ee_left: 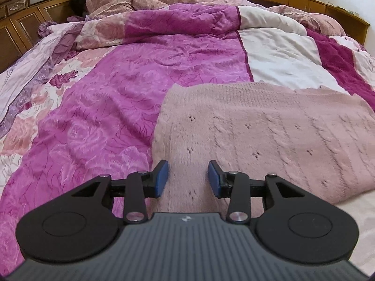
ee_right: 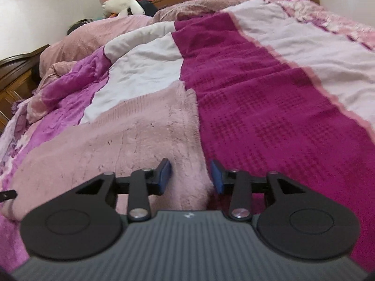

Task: Fold small clothes
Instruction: 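Open both tools and press the folded cardigan flat, then close the right tool on the folded cardigan's end and lift it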

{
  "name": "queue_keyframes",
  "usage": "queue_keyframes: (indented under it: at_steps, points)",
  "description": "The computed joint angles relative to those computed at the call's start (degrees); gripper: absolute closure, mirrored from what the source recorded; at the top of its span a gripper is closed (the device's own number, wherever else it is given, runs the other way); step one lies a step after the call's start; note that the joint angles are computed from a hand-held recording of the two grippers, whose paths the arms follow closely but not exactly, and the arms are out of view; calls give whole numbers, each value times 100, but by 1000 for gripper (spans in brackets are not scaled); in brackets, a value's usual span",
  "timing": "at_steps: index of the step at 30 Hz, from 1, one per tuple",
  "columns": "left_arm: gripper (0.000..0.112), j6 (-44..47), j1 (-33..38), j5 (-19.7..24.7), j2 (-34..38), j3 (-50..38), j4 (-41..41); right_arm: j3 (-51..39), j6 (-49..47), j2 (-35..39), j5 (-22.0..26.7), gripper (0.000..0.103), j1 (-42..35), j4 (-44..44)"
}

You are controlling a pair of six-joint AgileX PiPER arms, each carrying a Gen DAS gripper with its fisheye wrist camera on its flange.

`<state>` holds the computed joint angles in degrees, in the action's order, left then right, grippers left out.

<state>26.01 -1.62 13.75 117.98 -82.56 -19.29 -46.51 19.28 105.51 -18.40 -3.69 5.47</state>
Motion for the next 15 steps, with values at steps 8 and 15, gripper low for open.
queue_keyframes:
  at_steps: [8, 15]
  points:
    - [66, -704, -82, 220, -740, 826, 415, 889, 619, -796, -323, 52, 11, 244]
    - [64, -1366, -234, 211, -1135, 1382, 677, 1384, 1220, -1118, -541, 51, 233, 502]
